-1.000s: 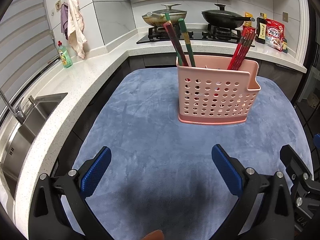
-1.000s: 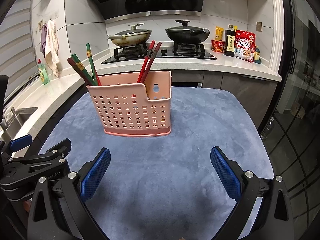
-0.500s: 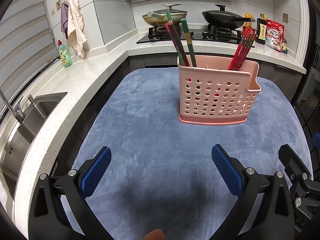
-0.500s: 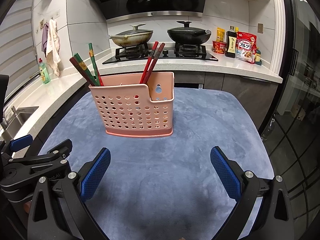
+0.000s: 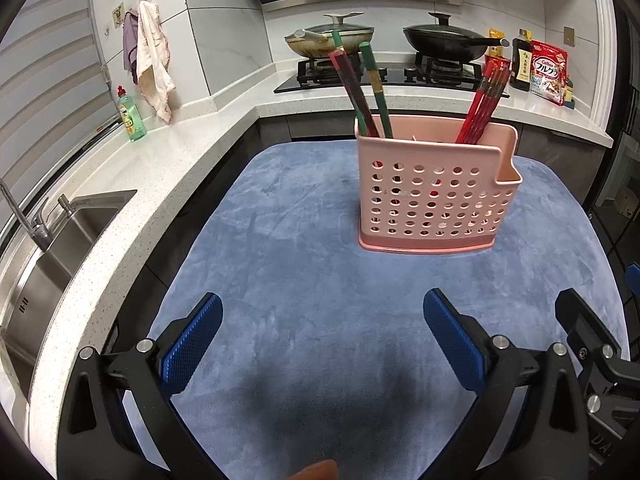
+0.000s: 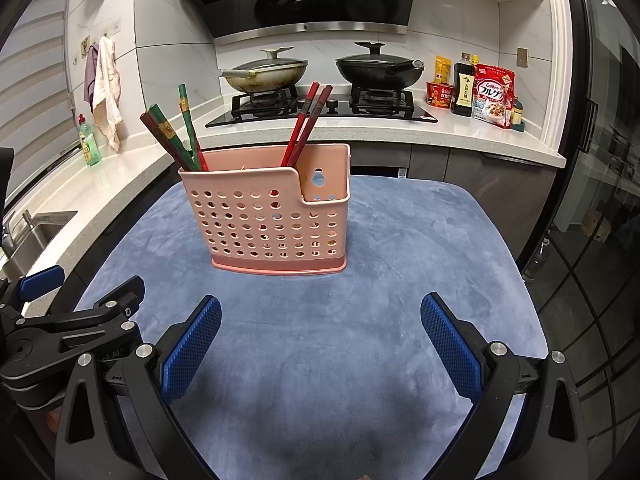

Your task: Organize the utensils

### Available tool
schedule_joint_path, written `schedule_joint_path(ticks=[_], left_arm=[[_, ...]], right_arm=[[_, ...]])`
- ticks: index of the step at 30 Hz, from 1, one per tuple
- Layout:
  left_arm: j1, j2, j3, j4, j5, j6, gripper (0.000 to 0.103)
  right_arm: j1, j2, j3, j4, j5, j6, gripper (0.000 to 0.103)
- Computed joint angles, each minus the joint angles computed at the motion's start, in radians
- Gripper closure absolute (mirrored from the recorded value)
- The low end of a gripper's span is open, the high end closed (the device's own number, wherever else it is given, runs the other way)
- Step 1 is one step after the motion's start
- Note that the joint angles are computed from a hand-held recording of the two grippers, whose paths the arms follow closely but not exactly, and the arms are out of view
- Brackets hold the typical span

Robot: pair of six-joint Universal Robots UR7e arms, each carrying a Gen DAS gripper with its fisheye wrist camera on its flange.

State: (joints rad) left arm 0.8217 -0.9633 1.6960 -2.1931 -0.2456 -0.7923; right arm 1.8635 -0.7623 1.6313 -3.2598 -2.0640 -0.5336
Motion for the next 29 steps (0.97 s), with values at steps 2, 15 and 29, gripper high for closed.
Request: schedule_joint_path(ticks=[2, 15, 29], left_arm=[[0.002, 0.000, -0.002, 0.001, -0.005, 0.000, 0.007], [0.017, 0.001, -0.025, 0.084, -0.011, -0.069, 0.007], [0.026, 0.004, -0.027, 0.070, -0.002, -0.075, 0.007]], right_arm=[[0.001, 0.003, -0.003, 0.002, -0.001, -0.002, 0.007], [-0.004, 0.014, -0.019, 0.012, -0.005, -0.006, 0.007], [-0.008, 0.021, -0.029, 0.014, -0.006, -0.007, 0.007]])
